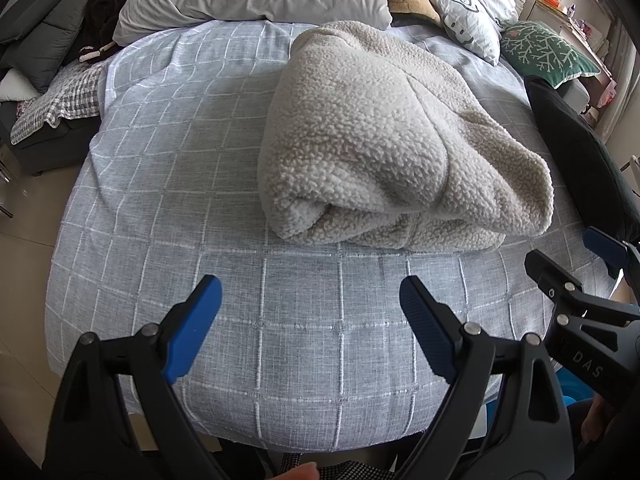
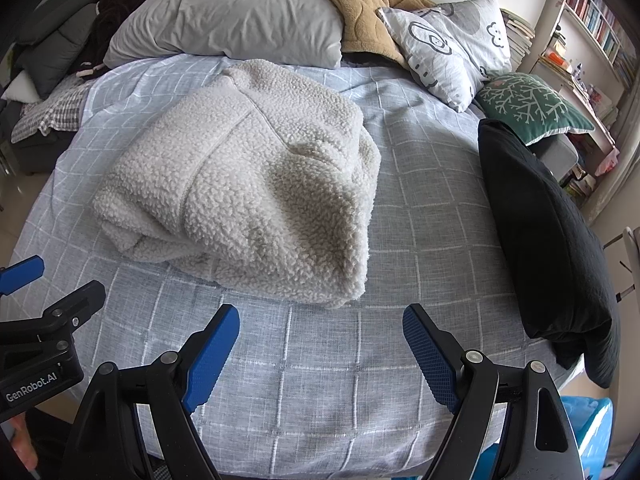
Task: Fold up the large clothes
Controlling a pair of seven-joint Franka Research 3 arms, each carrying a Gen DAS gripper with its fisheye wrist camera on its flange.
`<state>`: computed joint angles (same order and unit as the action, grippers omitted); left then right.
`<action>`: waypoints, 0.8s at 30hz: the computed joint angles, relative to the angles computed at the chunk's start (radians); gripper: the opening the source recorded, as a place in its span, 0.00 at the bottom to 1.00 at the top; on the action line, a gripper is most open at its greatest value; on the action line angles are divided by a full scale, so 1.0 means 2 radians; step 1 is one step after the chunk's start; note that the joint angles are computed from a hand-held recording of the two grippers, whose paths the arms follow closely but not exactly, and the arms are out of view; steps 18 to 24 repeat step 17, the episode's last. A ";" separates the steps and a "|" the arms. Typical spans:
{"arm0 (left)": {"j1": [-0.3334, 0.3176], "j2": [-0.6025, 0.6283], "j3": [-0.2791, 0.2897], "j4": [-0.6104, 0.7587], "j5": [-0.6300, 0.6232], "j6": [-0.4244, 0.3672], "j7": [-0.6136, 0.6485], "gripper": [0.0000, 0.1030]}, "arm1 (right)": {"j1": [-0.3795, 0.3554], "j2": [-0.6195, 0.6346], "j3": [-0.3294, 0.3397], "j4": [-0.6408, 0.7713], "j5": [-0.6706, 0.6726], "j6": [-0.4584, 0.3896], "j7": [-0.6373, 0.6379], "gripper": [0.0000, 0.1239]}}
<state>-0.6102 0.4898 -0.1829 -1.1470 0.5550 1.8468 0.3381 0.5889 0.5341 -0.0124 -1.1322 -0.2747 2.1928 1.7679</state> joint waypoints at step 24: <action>0.001 -0.002 -0.001 -0.003 -0.002 0.001 0.004 0.88 | 0.000 -0.003 0.001 -0.005 -0.001 0.000 0.000 0.69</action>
